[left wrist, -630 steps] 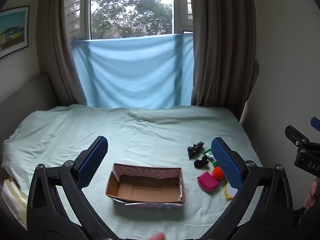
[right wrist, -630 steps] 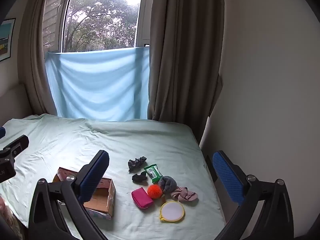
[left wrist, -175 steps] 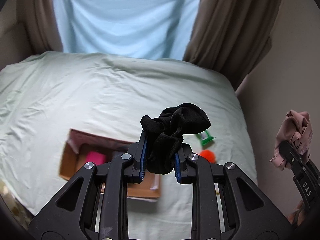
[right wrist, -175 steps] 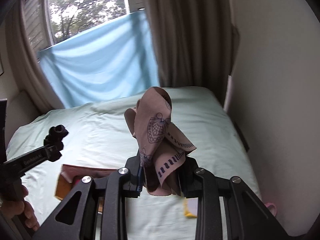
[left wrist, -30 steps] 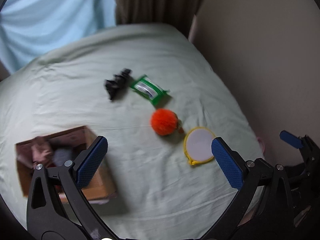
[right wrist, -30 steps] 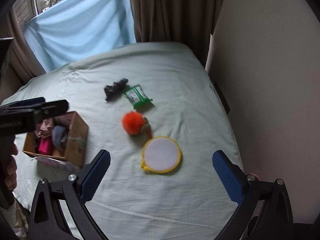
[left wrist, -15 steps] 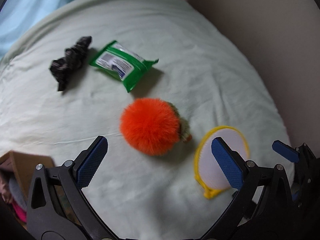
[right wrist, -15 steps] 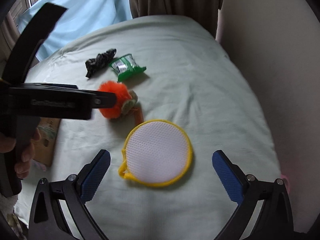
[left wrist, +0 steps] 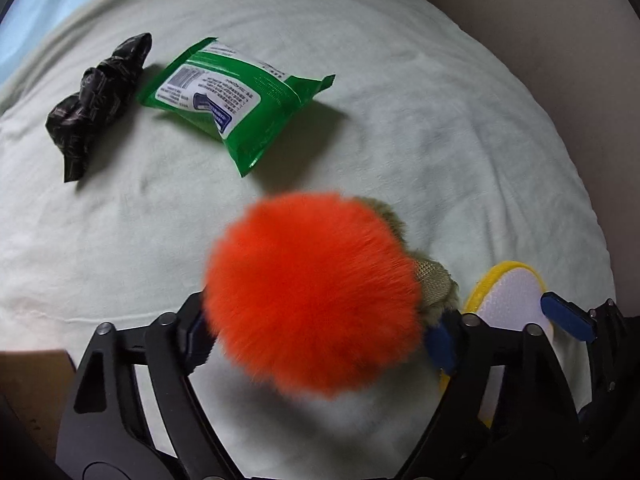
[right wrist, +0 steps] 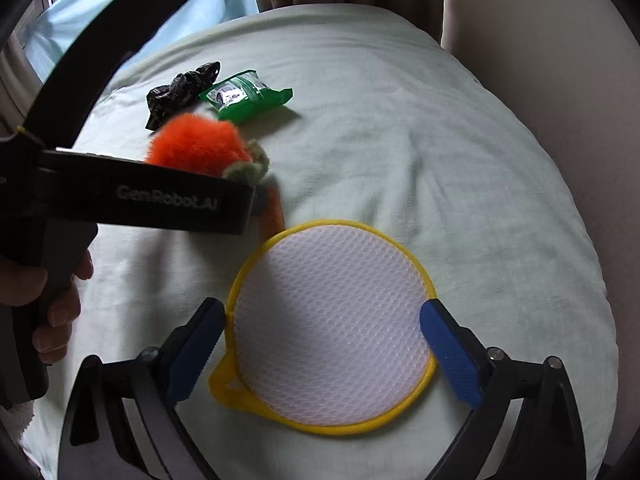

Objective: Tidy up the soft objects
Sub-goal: 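Grasp the orange pompom with the left tool while the right tool grasps the yellow mesh mirror, then carry the pompom and mirror over the box and release both inside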

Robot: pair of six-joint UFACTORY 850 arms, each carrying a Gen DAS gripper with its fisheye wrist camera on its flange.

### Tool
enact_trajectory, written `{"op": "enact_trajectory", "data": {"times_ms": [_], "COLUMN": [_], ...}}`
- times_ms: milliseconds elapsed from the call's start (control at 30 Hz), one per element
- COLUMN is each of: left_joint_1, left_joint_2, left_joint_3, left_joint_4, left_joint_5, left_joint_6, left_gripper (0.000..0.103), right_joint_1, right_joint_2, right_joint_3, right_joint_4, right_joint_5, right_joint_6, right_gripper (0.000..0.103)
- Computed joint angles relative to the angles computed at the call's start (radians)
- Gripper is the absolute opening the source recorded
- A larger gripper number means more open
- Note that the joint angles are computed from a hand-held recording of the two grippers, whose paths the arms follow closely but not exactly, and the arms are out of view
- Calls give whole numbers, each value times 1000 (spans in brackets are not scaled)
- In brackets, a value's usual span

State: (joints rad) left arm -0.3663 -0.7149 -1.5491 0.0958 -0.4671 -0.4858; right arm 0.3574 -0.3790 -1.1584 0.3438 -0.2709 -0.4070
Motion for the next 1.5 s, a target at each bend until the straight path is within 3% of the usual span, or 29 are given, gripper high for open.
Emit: {"op": "enact_trajectory", "data": {"times_ms": [200, 267, 367, 567, 667, 833, 1167, 1500], "left_joint_1": [9, 12, 24, 25, 16, 13, -20, -55], "left_joint_2": [-5, -3, 4, 17, 46, 87, 211, 426], "left_joint_3": [-2, -2, 1, 11, 42, 56, 68, 97], "left_joint_4": [8, -1, -18, -14, 1, 40, 169, 291], "left_joint_5": [31, 36, 37, 30, 34, 26, -6, -144], "left_joint_6": [6, 12, 25, 0, -32, -83, -245, -432], "left_gripper": [59, 48, 42, 38, 38, 38, 38, 38], "right_joint_1": [4, 7, 7, 2, -3, -17, -37, -28], "right_joint_2": [-19, -19, -12, -8, -10, 3, 106, 221], "right_joint_3": [-11, -10, -5, -10, -19, -29, -45, -135], "right_joint_4": [-94, -124, -159, -67, -13, 44, 0, -39], "right_joint_5": [6, 14, 15, 1, -12, -25, -57, -187], "right_joint_6": [85, 113, 152, 50, -3, -24, 38, 84], "right_gripper": [90, 85, 76, 47, 38, 36, 36, 36]}}
